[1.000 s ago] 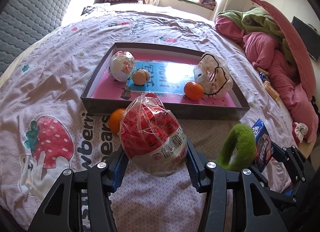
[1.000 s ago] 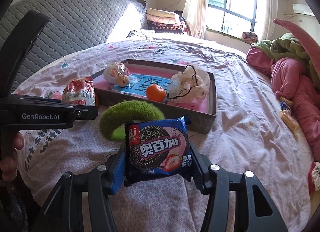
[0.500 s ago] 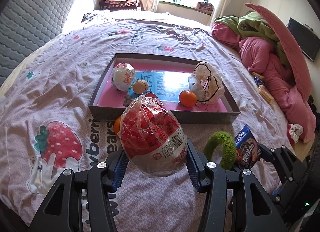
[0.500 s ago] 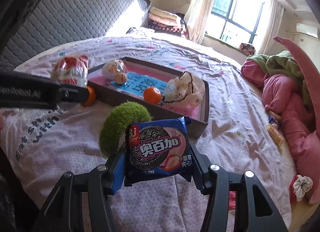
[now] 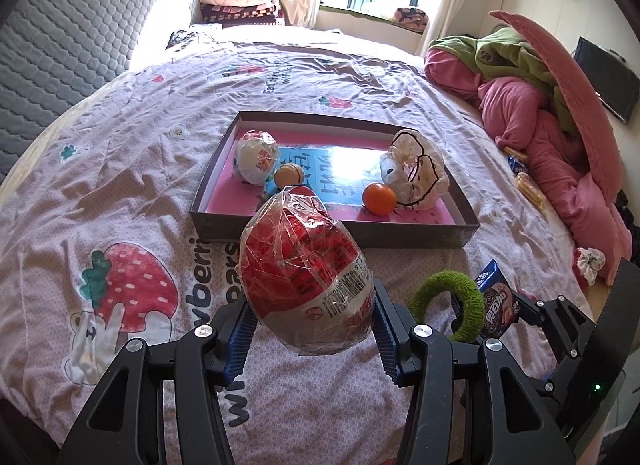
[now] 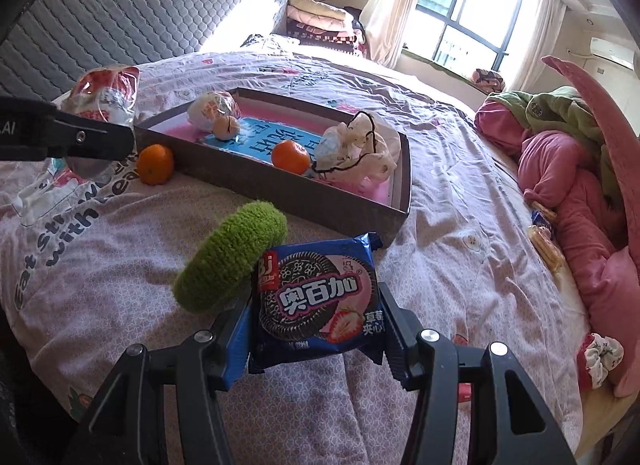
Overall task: Organize objects
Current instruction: 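Lift the red package with left tool while right tool lifts the cookie pack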
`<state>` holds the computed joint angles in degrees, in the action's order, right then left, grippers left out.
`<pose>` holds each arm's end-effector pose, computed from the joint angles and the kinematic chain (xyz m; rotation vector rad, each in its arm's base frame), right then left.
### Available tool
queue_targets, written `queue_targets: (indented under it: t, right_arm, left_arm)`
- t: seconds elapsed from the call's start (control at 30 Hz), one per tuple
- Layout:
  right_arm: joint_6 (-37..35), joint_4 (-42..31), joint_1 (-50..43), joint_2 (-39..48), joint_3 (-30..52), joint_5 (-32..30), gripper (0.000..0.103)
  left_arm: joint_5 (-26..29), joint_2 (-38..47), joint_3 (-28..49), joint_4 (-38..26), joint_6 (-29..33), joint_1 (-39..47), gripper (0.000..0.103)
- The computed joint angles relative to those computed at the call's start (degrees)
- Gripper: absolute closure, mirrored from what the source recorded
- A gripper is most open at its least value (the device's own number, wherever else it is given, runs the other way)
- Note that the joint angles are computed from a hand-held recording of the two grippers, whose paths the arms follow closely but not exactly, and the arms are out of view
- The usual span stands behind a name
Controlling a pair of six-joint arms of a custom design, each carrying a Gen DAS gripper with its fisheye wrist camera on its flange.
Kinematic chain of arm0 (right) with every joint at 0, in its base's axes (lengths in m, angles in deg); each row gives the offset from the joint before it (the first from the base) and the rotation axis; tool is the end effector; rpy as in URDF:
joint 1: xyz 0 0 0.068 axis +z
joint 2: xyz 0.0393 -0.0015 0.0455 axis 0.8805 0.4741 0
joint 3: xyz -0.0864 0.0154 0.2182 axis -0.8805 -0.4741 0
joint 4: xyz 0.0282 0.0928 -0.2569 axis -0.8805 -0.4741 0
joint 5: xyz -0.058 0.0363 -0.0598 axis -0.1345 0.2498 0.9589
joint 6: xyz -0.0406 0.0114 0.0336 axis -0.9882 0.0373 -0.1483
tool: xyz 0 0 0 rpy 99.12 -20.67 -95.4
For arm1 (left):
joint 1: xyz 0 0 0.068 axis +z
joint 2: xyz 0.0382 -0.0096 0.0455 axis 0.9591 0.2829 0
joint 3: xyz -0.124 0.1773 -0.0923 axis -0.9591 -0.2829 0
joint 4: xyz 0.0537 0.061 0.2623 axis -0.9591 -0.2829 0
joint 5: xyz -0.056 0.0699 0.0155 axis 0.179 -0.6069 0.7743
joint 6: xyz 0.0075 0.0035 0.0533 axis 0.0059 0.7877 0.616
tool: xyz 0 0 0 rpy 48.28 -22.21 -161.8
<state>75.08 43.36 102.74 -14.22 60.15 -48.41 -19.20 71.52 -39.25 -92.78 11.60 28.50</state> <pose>0.1688 0.1388 0.0984 -0.9034 2.1754 0.0716 0.1375 -0.1108 0.1337 -0.4882 2.3710 -0.0390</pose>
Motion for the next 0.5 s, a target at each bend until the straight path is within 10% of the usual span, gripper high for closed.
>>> queue_targets:
  t: [0.5]
  right_arm:
    - [-0.5, -4.6, 0.5, -8.5, -0.6, 3.5, 0.047]
  left_arm:
    - [-3.5, -2.1, 1.9, -5.8, -3.4, -4.4, 0.049]
